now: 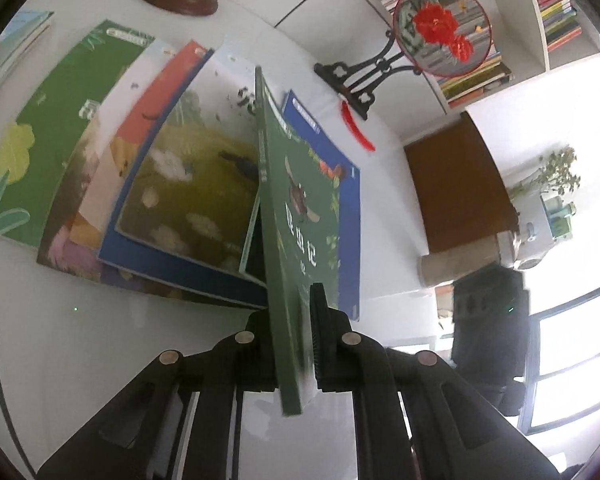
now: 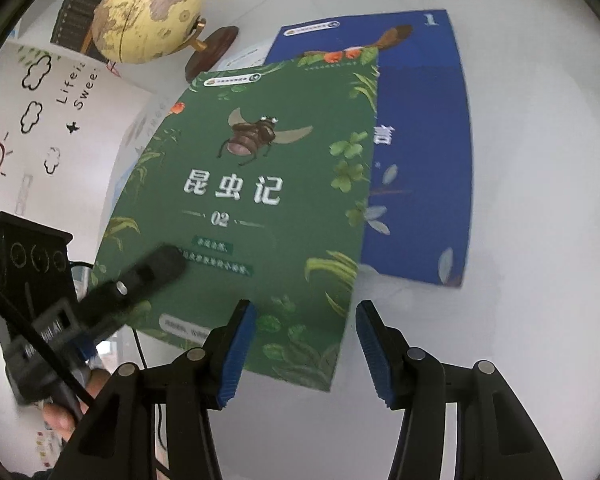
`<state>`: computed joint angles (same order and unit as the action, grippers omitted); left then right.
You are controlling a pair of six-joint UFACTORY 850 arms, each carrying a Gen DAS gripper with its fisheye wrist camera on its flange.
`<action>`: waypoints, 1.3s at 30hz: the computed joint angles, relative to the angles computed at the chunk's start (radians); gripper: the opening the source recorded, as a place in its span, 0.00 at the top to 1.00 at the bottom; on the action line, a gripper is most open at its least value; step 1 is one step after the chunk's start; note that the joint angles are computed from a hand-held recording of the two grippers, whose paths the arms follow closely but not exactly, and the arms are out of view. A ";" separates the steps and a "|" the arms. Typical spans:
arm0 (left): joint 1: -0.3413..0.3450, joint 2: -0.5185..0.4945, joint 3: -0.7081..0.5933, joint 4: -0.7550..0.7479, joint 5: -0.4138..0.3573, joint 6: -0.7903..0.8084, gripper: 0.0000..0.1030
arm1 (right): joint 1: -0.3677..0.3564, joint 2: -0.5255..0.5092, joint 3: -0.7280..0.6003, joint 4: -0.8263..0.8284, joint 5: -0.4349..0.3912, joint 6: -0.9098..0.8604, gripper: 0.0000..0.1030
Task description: Organize books
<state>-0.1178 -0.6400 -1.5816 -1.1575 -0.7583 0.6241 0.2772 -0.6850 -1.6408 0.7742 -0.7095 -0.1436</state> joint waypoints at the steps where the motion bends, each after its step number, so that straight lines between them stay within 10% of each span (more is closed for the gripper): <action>1: 0.001 -0.002 -0.005 -0.002 -0.003 -0.007 0.92 | -0.005 0.004 0.010 0.025 -0.005 -0.012 0.46; 10: -0.025 -0.004 -0.016 0.101 0.056 -0.057 0.92 | -0.044 0.039 0.122 0.334 0.013 -0.166 0.46; 15: -0.051 0.008 -0.015 0.232 0.126 -0.082 0.92 | -0.003 0.062 0.098 0.094 0.089 -0.050 0.71; 20: -0.082 0.019 -0.020 0.382 0.194 -0.125 0.92 | 0.040 0.088 0.078 -0.150 0.145 0.027 0.73; 24: -0.048 0.011 -0.027 0.221 0.131 -0.067 0.92 | 0.048 0.098 0.079 -0.270 0.149 0.080 0.73; 39: -0.113 0.116 0.068 0.579 0.375 -0.140 0.91 | 0.117 0.074 -0.001 -0.452 0.178 0.115 0.73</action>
<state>-0.2305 -0.5244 -1.5139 -0.5785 -0.3832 0.4845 0.3940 -0.6112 -1.6415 0.3226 -0.5314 -0.0286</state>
